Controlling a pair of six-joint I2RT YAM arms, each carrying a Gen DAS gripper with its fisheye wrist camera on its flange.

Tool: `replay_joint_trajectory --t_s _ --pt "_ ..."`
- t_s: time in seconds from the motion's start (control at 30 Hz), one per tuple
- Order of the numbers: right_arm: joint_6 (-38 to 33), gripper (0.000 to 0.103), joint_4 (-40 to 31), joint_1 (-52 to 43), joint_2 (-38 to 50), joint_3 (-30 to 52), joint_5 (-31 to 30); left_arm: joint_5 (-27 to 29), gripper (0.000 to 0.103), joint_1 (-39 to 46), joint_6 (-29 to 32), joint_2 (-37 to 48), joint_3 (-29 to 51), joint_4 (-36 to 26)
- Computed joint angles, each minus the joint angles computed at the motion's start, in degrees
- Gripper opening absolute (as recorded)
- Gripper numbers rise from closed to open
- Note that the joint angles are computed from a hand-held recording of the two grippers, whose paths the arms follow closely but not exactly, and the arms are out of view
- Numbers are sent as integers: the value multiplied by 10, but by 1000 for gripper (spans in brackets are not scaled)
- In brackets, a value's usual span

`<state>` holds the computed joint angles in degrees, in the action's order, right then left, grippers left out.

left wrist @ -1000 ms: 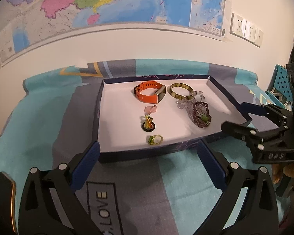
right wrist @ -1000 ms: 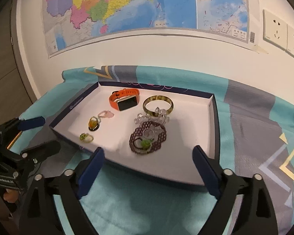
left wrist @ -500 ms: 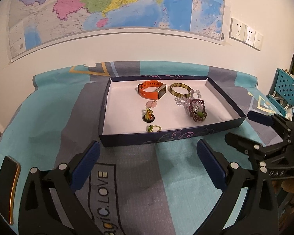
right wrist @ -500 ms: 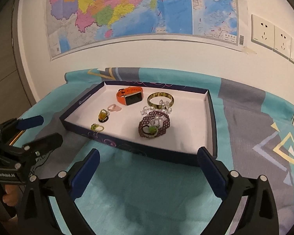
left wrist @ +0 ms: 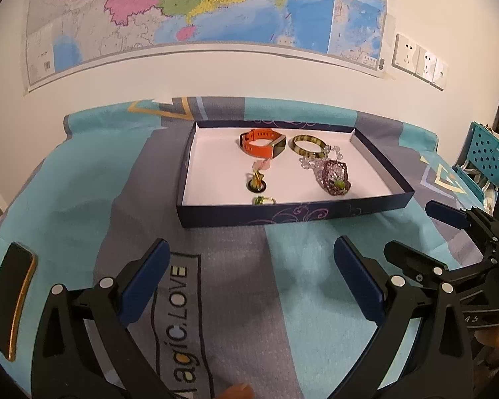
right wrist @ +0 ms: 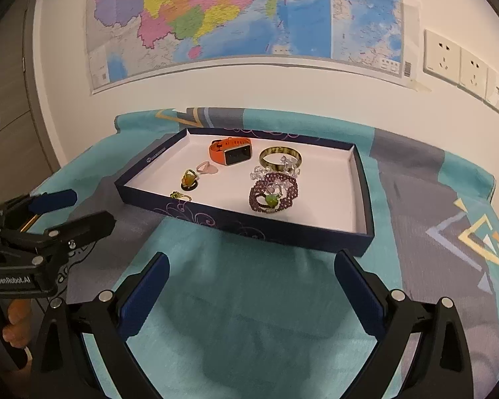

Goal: Organize jewelry

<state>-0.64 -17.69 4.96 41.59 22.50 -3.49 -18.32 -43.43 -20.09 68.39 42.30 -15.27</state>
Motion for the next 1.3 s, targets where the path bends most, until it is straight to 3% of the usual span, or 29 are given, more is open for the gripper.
replay_joint_trajectory --t_s 1.3 --pt "29 96 -23 10 -19 1 -5 -11 97 -4 -19 12 5 -21"
